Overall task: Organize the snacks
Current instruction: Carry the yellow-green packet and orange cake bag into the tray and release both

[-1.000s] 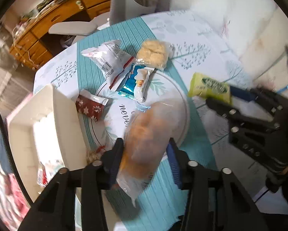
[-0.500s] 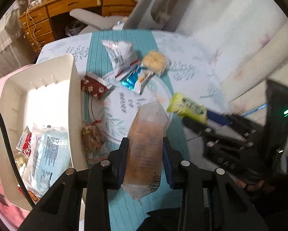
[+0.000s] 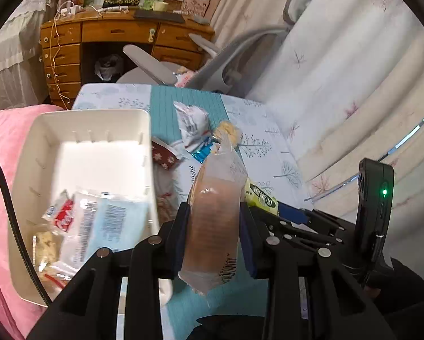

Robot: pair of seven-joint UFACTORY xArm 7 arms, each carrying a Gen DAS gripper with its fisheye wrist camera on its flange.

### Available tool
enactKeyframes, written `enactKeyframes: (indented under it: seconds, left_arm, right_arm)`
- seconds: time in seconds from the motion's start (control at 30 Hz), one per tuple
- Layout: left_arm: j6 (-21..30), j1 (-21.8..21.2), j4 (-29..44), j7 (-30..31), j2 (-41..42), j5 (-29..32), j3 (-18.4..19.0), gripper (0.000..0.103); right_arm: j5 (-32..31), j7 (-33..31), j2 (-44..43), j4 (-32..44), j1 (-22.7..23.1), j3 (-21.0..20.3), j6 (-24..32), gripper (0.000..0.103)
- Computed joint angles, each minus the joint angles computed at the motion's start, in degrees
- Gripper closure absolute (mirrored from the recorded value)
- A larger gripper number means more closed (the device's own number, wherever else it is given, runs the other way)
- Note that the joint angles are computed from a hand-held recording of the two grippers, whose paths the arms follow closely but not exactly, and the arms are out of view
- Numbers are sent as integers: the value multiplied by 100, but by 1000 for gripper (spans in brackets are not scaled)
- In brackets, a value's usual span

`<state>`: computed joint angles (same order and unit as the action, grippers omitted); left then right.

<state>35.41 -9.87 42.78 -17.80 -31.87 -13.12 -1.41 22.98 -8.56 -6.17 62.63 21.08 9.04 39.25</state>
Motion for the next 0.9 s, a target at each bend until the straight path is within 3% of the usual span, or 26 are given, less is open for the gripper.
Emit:
enactKeyframes:
  seconds: [0.47,0.9]
  left_arm:
    - [698,806,-789,393,-1337,374,491,71]
    - [1036,1331,-981,907,-1532,748,659,68]
  right_arm:
    - [-445,1273,-361,-362,650,490,-443,58]
    - [-919,2077,-98,-266,1179,790,-695,56]
